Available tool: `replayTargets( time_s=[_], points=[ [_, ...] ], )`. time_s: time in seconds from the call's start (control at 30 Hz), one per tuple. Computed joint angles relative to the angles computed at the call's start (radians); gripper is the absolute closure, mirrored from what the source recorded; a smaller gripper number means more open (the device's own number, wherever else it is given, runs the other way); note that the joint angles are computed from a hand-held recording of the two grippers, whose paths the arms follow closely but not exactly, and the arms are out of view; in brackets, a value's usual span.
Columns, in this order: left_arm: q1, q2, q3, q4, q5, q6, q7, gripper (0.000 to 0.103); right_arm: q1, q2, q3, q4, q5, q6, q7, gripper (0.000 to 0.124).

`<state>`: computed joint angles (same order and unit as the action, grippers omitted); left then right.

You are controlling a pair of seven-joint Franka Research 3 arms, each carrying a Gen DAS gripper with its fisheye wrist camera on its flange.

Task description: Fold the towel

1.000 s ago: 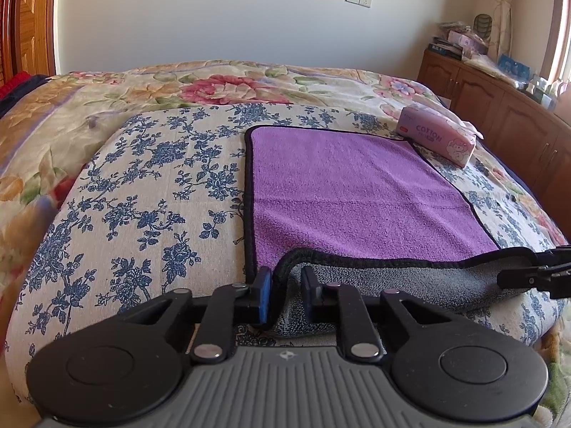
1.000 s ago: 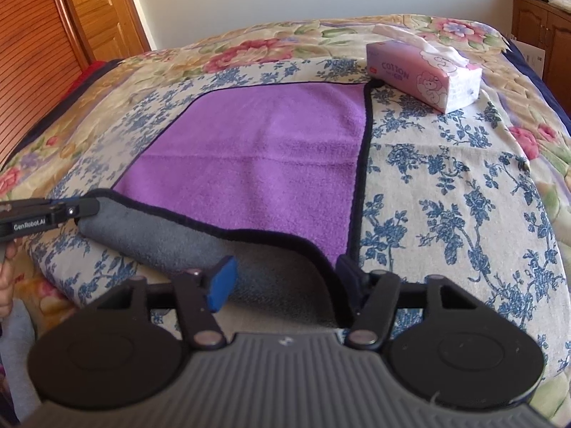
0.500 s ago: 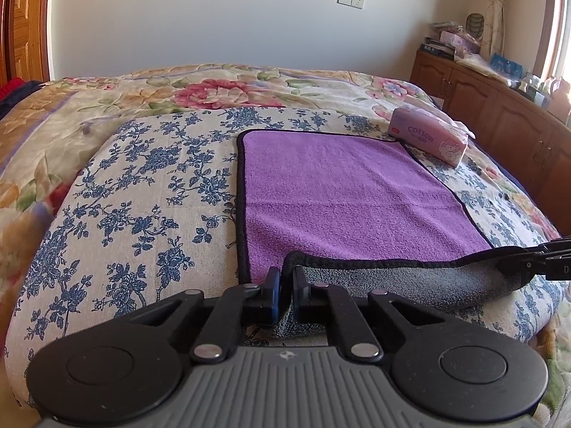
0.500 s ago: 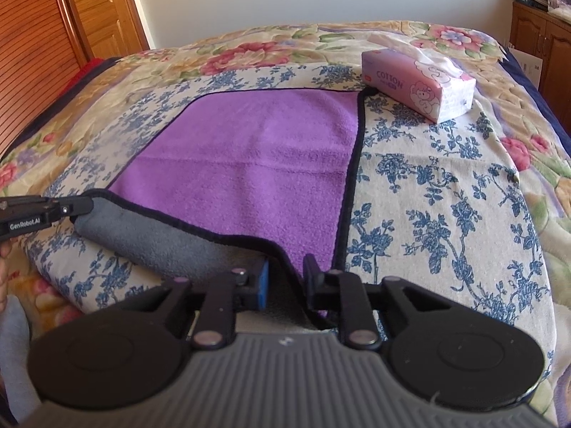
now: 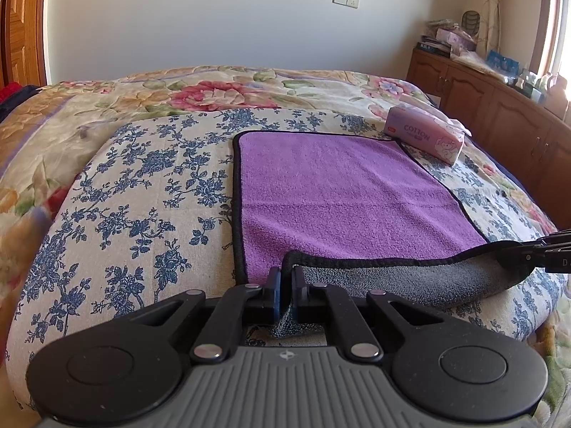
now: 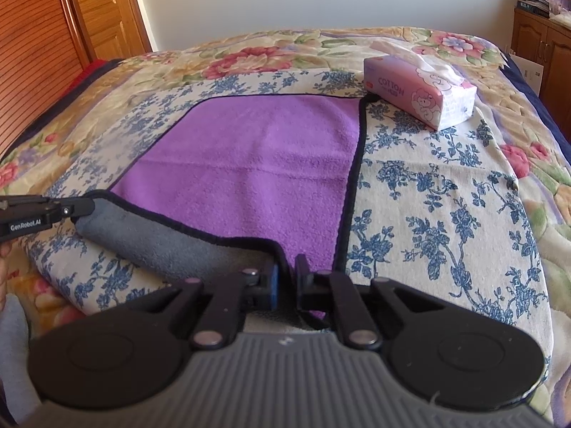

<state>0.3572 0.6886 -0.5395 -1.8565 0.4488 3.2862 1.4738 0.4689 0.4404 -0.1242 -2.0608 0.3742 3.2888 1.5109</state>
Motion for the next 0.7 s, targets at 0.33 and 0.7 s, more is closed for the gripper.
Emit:
replayTargets(
  time_s=[0.33, 0.7],
  points=[
    [0.022, -0.008, -0.015, -0.014, 0.053, 0.06, -0.048, 0.097, -0.055, 0.003, 0.064, -0.003, 0.027, 0.078, -0.034, 0.115],
    [0.002, -0.017, 0.02, -0.007, 0.131, 0.091, -0.143, 0.097, -0.072, 0.023, 0.083, 0.031, 0.046, 0.094, -0.077, 0.115]
  ],
)
